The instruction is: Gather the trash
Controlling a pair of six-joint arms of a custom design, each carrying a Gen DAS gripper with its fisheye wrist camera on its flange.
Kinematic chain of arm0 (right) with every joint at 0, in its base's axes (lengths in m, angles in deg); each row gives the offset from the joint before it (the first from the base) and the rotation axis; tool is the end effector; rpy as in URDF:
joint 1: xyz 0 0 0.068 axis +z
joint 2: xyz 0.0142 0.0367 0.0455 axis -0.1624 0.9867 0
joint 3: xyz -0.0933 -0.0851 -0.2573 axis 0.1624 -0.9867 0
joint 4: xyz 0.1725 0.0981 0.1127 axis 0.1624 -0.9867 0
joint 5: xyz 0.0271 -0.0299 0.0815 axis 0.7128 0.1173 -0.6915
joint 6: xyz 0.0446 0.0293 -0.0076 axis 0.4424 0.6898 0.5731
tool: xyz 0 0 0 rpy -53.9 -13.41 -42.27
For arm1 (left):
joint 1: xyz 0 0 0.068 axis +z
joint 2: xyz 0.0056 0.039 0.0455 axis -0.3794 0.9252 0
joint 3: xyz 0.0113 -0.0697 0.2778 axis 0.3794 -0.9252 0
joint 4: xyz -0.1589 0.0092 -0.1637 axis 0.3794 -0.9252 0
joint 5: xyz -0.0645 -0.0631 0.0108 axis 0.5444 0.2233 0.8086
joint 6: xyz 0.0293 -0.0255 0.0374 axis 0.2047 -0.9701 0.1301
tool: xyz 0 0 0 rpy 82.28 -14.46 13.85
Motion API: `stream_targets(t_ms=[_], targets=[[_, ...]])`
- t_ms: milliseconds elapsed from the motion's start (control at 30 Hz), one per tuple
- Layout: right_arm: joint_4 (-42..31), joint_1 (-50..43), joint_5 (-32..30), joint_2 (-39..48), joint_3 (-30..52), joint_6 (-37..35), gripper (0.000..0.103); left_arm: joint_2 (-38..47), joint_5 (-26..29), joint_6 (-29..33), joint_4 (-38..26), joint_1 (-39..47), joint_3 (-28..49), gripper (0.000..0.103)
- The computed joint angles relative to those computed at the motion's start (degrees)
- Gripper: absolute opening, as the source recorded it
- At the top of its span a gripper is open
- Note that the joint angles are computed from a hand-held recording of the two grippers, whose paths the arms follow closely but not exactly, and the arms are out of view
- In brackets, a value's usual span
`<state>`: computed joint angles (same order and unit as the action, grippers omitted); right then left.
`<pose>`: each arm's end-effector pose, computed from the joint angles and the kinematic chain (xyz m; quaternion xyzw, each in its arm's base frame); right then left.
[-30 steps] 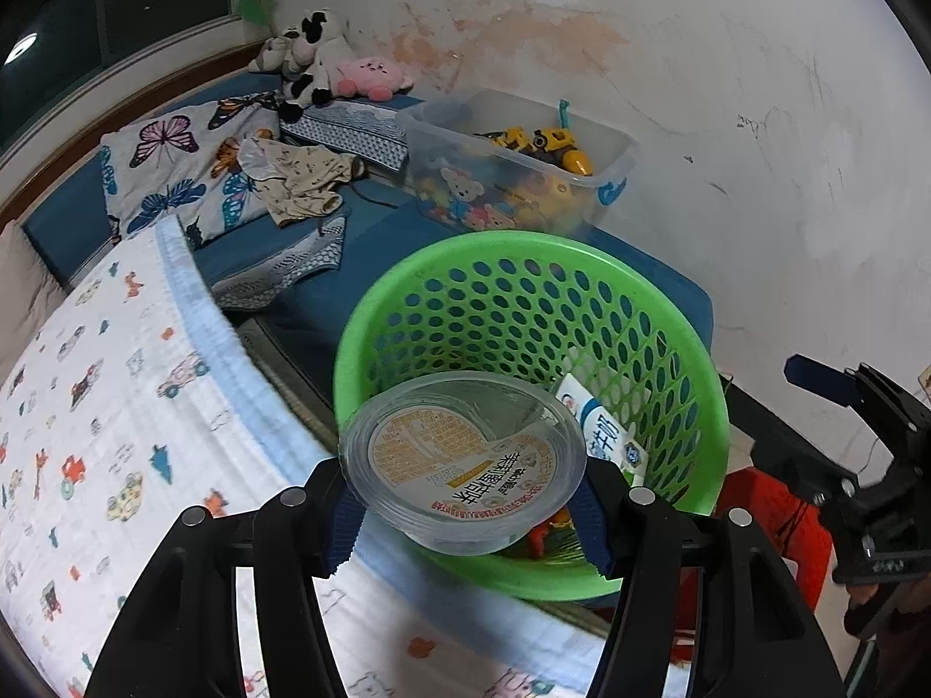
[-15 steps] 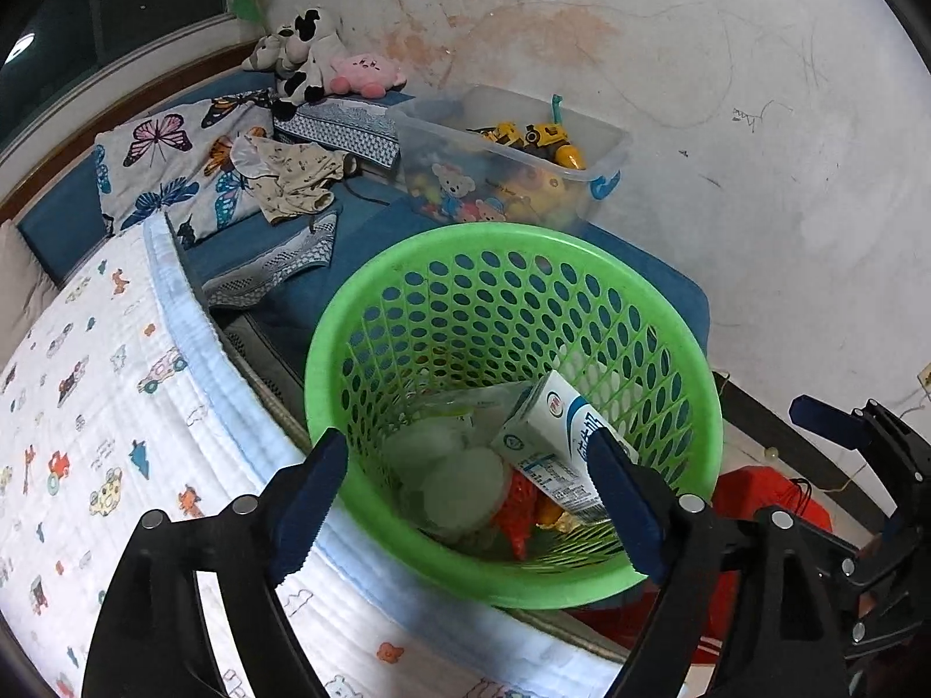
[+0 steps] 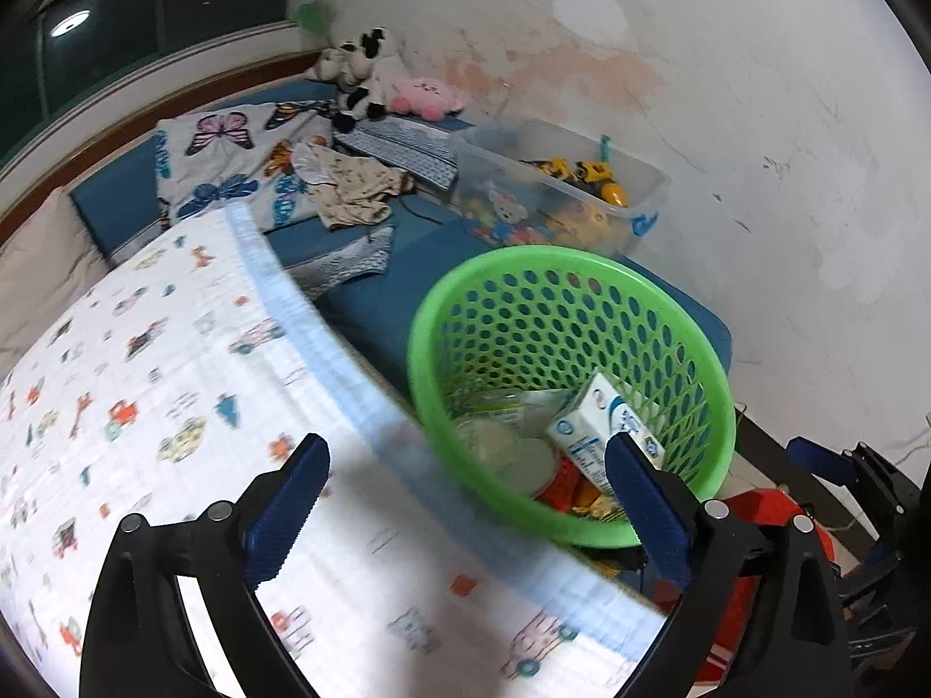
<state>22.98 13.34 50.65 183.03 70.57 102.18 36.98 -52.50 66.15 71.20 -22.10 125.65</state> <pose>0.2352 0.0895 0.0754 0.0892 0.9086 0.0745 0.4012 0.3938 -0.0134 0.1094 0.2702 0.8968 -0.1349 0.3233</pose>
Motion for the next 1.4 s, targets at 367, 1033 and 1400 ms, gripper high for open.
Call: stream_targets(t_ms=[367, 1033, 1400], targets=[[-5.58, 6.32, 3.17, -0.01, 4.08, 3.23, 0.092, -2.16, 0.47, 1.65, 2.32, 8.63, -3.99, 0.095], [-15.29, 17.08, 11.09, -1.56, 10.59, 7.81, 0.096, -8.29, 4.0, 10.18, 8.72, 22.75, -15.12, 0.096], [-18.4, 20.56, 12.27, -1.78, 12.99, 9.39, 0.097, -8.09, 7.07, 11.12, 8.99, 30.28, -16.3, 0.096]])
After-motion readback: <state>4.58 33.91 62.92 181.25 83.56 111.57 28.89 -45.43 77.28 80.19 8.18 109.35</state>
